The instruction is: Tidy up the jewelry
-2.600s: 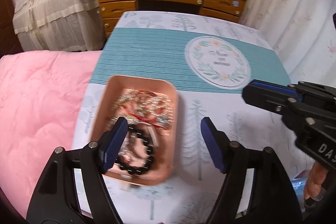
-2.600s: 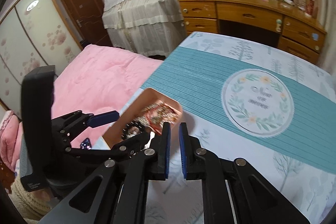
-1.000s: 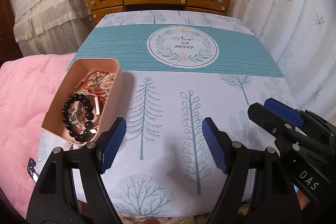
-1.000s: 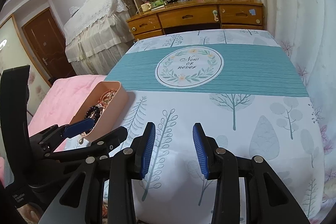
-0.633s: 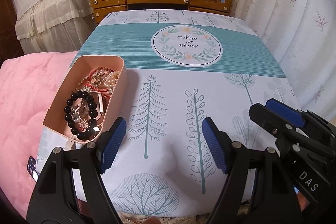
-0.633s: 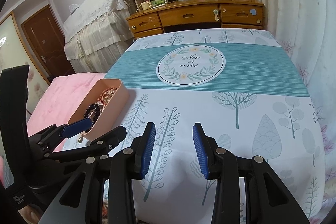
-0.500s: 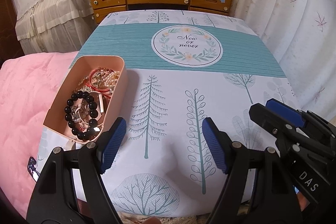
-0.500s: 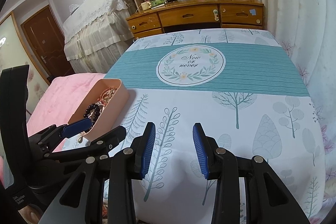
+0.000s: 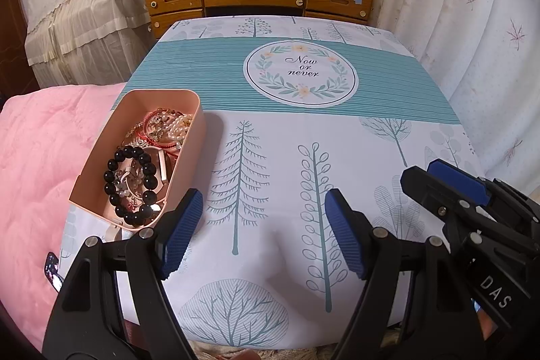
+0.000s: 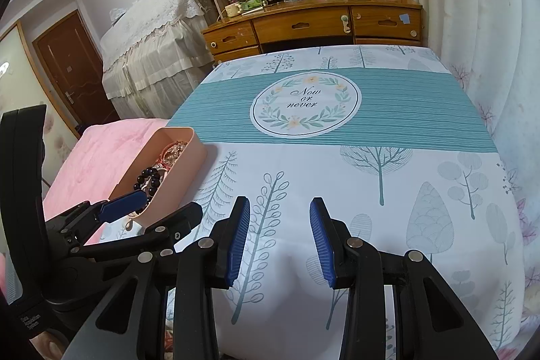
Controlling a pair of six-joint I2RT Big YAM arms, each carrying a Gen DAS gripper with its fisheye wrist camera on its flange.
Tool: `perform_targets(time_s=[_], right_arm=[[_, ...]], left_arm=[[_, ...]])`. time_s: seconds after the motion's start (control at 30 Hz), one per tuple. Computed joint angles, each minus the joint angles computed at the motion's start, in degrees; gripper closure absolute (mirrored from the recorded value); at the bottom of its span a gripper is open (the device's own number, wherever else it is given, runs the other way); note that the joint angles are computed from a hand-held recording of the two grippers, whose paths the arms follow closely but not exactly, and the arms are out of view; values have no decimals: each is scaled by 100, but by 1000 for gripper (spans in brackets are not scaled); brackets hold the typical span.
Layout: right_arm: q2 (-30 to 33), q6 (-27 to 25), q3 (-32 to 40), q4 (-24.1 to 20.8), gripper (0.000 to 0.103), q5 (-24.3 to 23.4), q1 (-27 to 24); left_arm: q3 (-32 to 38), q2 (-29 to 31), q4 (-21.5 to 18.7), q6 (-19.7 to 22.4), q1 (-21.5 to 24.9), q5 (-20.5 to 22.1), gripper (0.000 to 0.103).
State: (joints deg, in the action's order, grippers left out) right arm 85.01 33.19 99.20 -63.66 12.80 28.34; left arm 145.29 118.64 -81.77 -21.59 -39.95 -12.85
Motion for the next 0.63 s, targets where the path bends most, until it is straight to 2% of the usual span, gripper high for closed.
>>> perform_targets(time_s=[0.63], right_arm=[[8,42,-45,75,66,31,49]], left_arm=[[-76,-49,29,-34,34,33,30]])
